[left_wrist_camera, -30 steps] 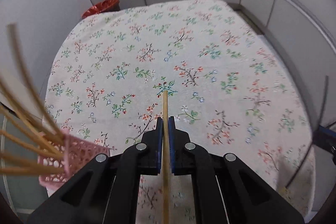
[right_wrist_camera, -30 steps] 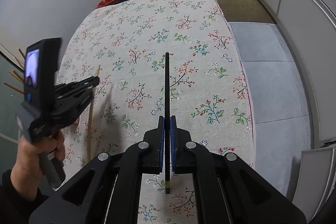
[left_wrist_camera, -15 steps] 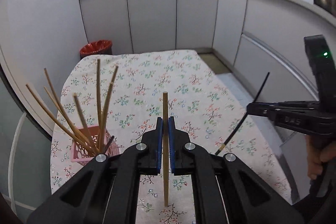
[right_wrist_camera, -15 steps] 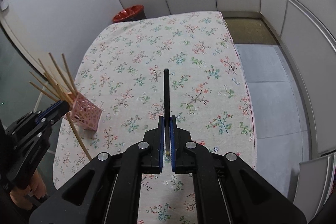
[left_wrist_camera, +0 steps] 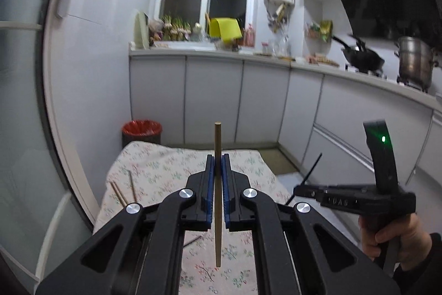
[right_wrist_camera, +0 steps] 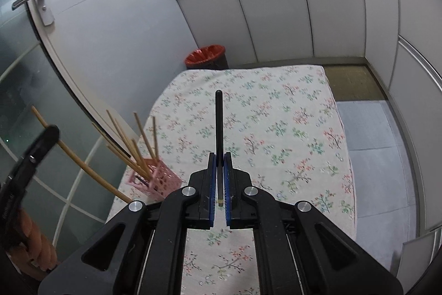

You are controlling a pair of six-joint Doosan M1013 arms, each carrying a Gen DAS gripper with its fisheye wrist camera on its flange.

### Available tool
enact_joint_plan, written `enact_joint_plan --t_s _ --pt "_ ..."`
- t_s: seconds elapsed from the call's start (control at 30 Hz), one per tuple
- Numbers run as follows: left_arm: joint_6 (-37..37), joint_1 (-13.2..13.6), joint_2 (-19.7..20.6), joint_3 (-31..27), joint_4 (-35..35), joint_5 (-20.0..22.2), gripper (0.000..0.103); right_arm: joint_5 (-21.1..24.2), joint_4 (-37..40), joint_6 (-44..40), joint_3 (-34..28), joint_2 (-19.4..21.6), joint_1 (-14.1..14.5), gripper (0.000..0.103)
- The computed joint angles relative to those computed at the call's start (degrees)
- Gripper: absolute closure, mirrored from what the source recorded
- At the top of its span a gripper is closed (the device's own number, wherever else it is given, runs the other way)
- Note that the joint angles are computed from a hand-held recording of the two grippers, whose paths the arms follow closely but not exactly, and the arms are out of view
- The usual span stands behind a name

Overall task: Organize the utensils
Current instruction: 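Lower the chopstick and black stick into the pink basket and open both tools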

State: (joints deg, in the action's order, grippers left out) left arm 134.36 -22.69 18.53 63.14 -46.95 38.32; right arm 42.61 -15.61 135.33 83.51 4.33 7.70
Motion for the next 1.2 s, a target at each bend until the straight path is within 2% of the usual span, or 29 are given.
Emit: enact_joint_plan --t_s 0.17,0.4,0.5,0.6,0.73,0.83,0.97,1.03,1.1,1.13,1.2 --pt "-1.7 1.1 0.0 0.0 0.1 -5.1 0.098 -0.9 -0.1 -0.5 -1.3 0.6 0.9 0.099" --pt "-3.1 1.6 1.5 -0.4 1.9 -9.4 0.098 -1.0 -0.4 -0.7 -2.8 1.7 1.8 0.099" --pt "-1.8 2.0 2.8 -0.7 0.1 -11.2 0.098 -0.9 -0.3 -1.1 -3.5 2.4 2.1 0.099" --pt "-6.9 1.7 4.3 -1.7 4.5 -12.8 0.098 -1.0 -0.1 -1.1 -4.3 3.0 2.5 0.099" --pt "-14.1 1.9 6.8 -4.5 10.3 -10.2 0.098 -1.1 -0.9 -1.1 -5.2 3.6 3.1 0.099" --pt "-16.2 1.7 8.0 -5.8 13.5 -9.8 0.098 -1.1 -1.6 -1.2 -5.6 3.8 3.5 0.099" --pt "-14.4 1.4 8.6 -5.6 13.2 -10.4 0.097 -1.0 -2.0 -1.3 -5.9 3.9 3.8 0.099" --pt "-11.5 1.5 8.8 -5.2 10.6 -10.6 0.097 -1.3 -2.3 -1.3 -6.0 3.9 3.9 0.099" --pt "-10.0 1.6 9.4 -6.0 9.5 -8.7 0.097 -1.9 -2.3 -1.3 -6.0 3.7 4.0 0.099" --pt "-10.0 1.8 10.1 -7.1 9.4 -6.1 0.097 -2.1 -2.2 -1.4 -6.1 3.7 4.1 0.099" --pt "-12.1 2.0 11.1 -8.5 10.4 -3.1 0.096 -2.8 -2.2 -1.5 -6.3 3.7 4.2 0.099"
